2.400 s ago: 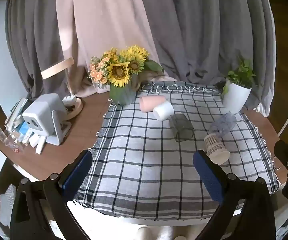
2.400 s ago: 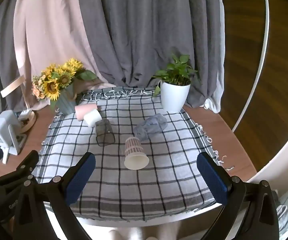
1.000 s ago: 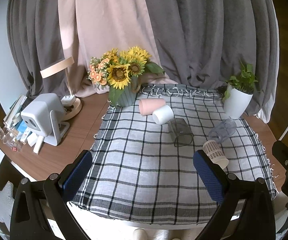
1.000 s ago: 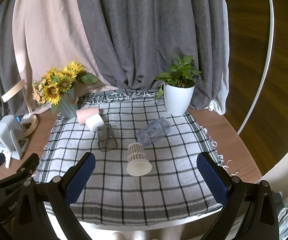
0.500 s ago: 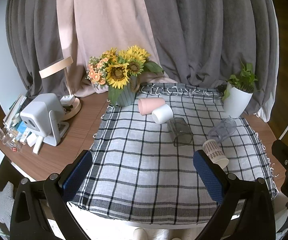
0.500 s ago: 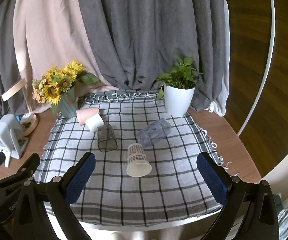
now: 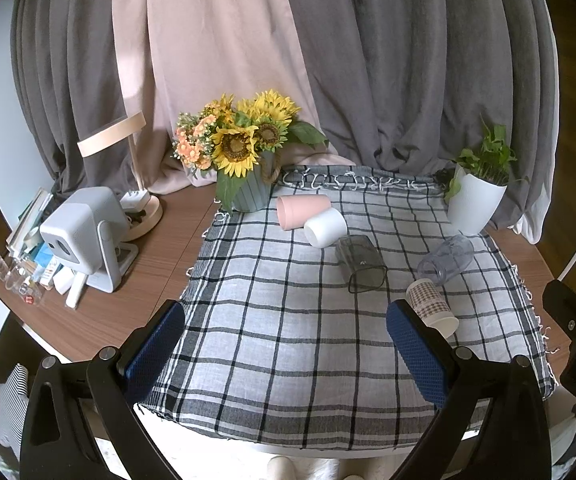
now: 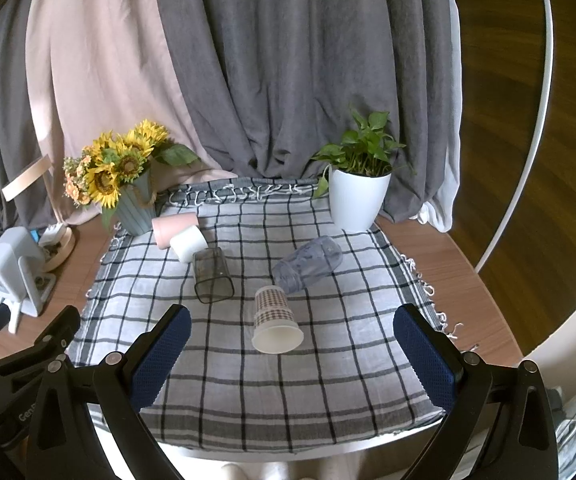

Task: Flip cup upside down

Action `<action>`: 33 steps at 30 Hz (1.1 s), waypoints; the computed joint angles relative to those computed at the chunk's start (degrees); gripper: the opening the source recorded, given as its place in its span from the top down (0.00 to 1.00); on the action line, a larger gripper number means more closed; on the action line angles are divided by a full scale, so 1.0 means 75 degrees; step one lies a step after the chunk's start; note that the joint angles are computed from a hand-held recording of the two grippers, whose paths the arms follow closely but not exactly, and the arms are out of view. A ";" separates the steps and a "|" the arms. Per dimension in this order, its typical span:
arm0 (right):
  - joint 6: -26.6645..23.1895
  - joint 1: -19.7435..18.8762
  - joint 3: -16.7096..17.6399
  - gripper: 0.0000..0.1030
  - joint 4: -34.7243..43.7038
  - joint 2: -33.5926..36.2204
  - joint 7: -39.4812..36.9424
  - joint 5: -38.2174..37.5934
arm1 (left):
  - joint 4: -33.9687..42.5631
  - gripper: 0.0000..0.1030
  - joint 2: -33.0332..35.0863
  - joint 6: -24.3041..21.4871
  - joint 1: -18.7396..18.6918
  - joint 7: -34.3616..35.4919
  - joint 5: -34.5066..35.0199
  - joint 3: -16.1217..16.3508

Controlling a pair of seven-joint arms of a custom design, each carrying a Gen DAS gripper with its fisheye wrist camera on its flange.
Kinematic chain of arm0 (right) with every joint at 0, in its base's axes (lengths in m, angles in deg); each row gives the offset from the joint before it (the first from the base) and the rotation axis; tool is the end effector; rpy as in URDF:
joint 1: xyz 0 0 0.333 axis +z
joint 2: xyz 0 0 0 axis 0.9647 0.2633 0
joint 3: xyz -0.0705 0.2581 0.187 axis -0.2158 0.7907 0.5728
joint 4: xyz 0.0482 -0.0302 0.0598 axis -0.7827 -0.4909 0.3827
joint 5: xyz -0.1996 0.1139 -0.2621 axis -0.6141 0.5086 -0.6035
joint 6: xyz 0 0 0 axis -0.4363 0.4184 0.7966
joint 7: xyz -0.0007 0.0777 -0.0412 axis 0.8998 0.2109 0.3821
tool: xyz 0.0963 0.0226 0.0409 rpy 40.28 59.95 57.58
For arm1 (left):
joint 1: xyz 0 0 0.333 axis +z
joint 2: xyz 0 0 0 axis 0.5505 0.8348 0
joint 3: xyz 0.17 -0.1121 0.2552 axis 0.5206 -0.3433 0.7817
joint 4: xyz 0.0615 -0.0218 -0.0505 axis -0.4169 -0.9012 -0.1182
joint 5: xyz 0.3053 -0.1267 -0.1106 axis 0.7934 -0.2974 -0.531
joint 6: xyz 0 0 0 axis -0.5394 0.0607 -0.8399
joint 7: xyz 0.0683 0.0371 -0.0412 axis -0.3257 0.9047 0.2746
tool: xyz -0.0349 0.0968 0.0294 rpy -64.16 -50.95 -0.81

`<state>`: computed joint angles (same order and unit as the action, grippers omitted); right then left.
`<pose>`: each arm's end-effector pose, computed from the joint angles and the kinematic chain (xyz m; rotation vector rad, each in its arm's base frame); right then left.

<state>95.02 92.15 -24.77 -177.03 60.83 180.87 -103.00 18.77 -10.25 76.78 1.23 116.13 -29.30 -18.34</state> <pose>0.5606 0.2106 0.6201 -1.6040 1.8525 -0.8728 0.5746 -0.4040 0.6053 -1.7350 1.6374 -0.6965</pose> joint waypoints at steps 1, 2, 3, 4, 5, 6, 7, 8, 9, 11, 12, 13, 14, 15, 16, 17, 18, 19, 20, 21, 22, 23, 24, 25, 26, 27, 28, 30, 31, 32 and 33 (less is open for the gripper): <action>-0.0012 0.0005 0.0000 0.01 0.0013 0.0012 0.0008 -0.0008 | 0.0013 0.00 0.0010 0.0002 -0.0003 0.0010 -0.0006 0.0004; 0.0014 -0.0003 -0.0003 0.01 -0.0006 -0.0002 -0.0015 0.0011 | 0.0003 0.00 -0.0003 -0.0009 -0.0008 -0.0005 0.0000 0.0008; 0.0004 0.0000 -0.0001 0.01 0.0018 0.0021 -0.0020 0.0011 | 0.0012 0.00 0.0006 -0.0007 -0.0006 -0.0001 -0.0004 0.0005; 0.0013 0.0003 -0.0007 0.01 -0.0004 0.0004 0.0008 -0.0015 | 0.0013 0.00 0.0003 -0.0014 -0.0008 -0.0003 -0.0004 0.0005; 0.0004 0.0003 -0.0007 0.01 0.0004 0.0009 0.0007 -0.0015 | 0.0022 0.00 0.0008 -0.0027 -0.0015 -0.0008 0.0002 0.0008; 0.0004 0.0004 -0.0008 0.01 0.0012 0.0019 0.0011 -0.0021 | 0.0022 0.00 0.0008 -0.0027 -0.0015 -0.0008 0.0002 0.0007; 0.0033 -0.0005 -0.0010 0.01 0.0002 0.0016 -0.0008 -0.0003 | 0.0037 0.00 0.0016 -0.0038 -0.0017 -0.0001 0.0001 0.0007; 0.0008 -0.0002 -0.0008 0.01 0.0018 0.0023 -0.0015 0.0004 | 0.0037 0.00 0.0016 -0.0038 -0.0017 -0.0001 0.0000 0.0007; -0.0001 0.0003 -0.0009 0.01 0.0041 0.0046 -0.0008 -0.0007 | 0.0037 0.00 0.0016 -0.0038 -0.0017 -0.0001 0.0000 0.0007; -0.0004 0.0002 -0.0009 0.01 0.0041 0.0039 -0.0023 0.0015 | 0.0043 0.00 0.0019 -0.0043 -0.0018 -0.0001 -0.0006 0.0006; -0.0011 0.0005 -0.0007 0.01 0.0067 0.0064 -0.0031 0.0021 | 0.0053 0.00 0.0040 -0.0036 -0.0006 0.0007 -0.0019 0.0006; 0.0004 0.0007 -0.0010 0.01 0.0061 0.0063 -0.0024 0.0014 | 0.0071 0.00 0.0059 -0.0038 -0.0005 0.0016 -0.0031 0.0004; -0.0021 0.0011 -0.0012 0.01 0.0079 0.0074 -0.0025 0.0011 | 0.0059 0.00 0.0046 -0.0039 -0.0008 0.0015 -0.0028 0.0009; -0.0022 0.0014 -0.0011 0.01 0.0094 0.0092 -0.0028 0.0016 | 0.0059 0.00 0.0053 -0.0043 -0.0005 0.0011 -0.0042 0.0008; 0.0004 0.0009 -0.0014 0.01 0.0087 0.0093 -0.0041 0.0034 | 0.0016 0.00 0.0047 -0.0009 0.0013 -0.0007 -0.0050 0.0010; -0.0003 0.0011 -0.0016 0.01 0.0099 0.0109 -0.0048 0.0037 | -0.0026 0.00 0.0042 0.0020 0.0033 -0.0019 -0.0064 0.0008; -0.0004 0.0012 -0.0015 0.01 0.0113 0.0132 -0.0067 0.0056 | -0.0042 0.00 0.0044 0.0019 0.0043 -0.0031 -0.0078 0.0006; 0.0010 0.0010 -0.0016 0.01 0.0119 0.0156 -0.0087 0.0078 | -0.0035 0.00 0.0069 0.0027 0.0072 -0.0018 -0.0105 0.0005; 0.0007 0.0014 -0.0017 0.01 0.0140 0.0189 -0.0100 0.0087 | 0.0001 0.00 0.0107 0.0021 0.0101 0.0020 -0.0144 0.0001; 0.0035 0.0028 -0.0032 0.01 0.0144 0.0216 -0.0010 0.0030 | 0.0008 0.00 0.0120 -0.0002 0.0113 0.0033 -0.0169 0.0004; 0.0044 0.0030 -0.0032 0.01 0.0168 0.0253 -0.0026 0.0043 | 0.0022 0.00 0.0143 -0.0041 0.0123 0.0039 -0.0203 0.0006; 0.0049 0.0024 -0.0028 0.01 0.0211 0.0314 -0.0097 0.0109 | 0.0067 0.00 0.0174 -0.0069 0.0147 0.0080 -0.0250 0.0003; 0.0039 0.0023 -0.0028 0.01 0.0238 0.0350 -0.0154 0.0159 | 0.0072 0.00 0.0191 -0.0089 0.0163 0.0091 -0.0282 0.0008; -0.0005 0.0035 -0.0023 0.01 0.0400 0.0485 -0.0220 0.0210 | 0.0121 0.00 0.0227 -0.0149 0.0175 0.0114 -0.0315 0.0018; 0.0021 0.0029 -0.0026 0.01 0.0449 0.0552 -0.0292 0.0289 | 0.0256 0.00 0.0287 -0.0263 0.0183 0.0184 -0.0367 0.0023; -0.0034 0.0044 -0.0027 0.01 0.0573 0.0633 -0.0360 0.0346 | 0.0328 0.00 0.0341 -0.0352 0.0183 0.0215 -0.0387 0.0046; -0.0092 0.0069 -0.0030 0.01 0.0714 0.0726 -0.0407 0.0383 | 0.0529 0.00 0.0458 -0.0518 0.0174 0.0296 -0.0426 0.0069; -0.0151 0.0079 -0.0021 0.01 0.1012 0.0956 -0.0659 0.0564 | 0.0905 0.00 0.0690 -0.0781 0.0183 0.0443 -0.0529 0.0130; -0.0206 0.0080 -0.0008 0.01 0.1218 0.1108 -0.0838 0.0694 | 0.1109 0.00 0.0819 -0.0893 0.0195 0.0507 -0.0595 0.0159; -0.0244 0.0068 0.0012 0.01 0.1427 0.1271 -0.1048 0.0865 | 0.1413 0.00 0.1007 -0.1038 0.0224 0.0622 -0.0701 0.0184; -0.0302 0.0055 0.0036 0.01 0.1677 0.1470 -0.1290 0.1049 | 0.1575 0.00 0.1116 -0.1099 0.0254 0.0701 -0.0797 0.0206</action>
<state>92.75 92.56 -24.50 -164.45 71.86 171.19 -95.13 30.58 -1.88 68.54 3.14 121.39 -35.28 -16.80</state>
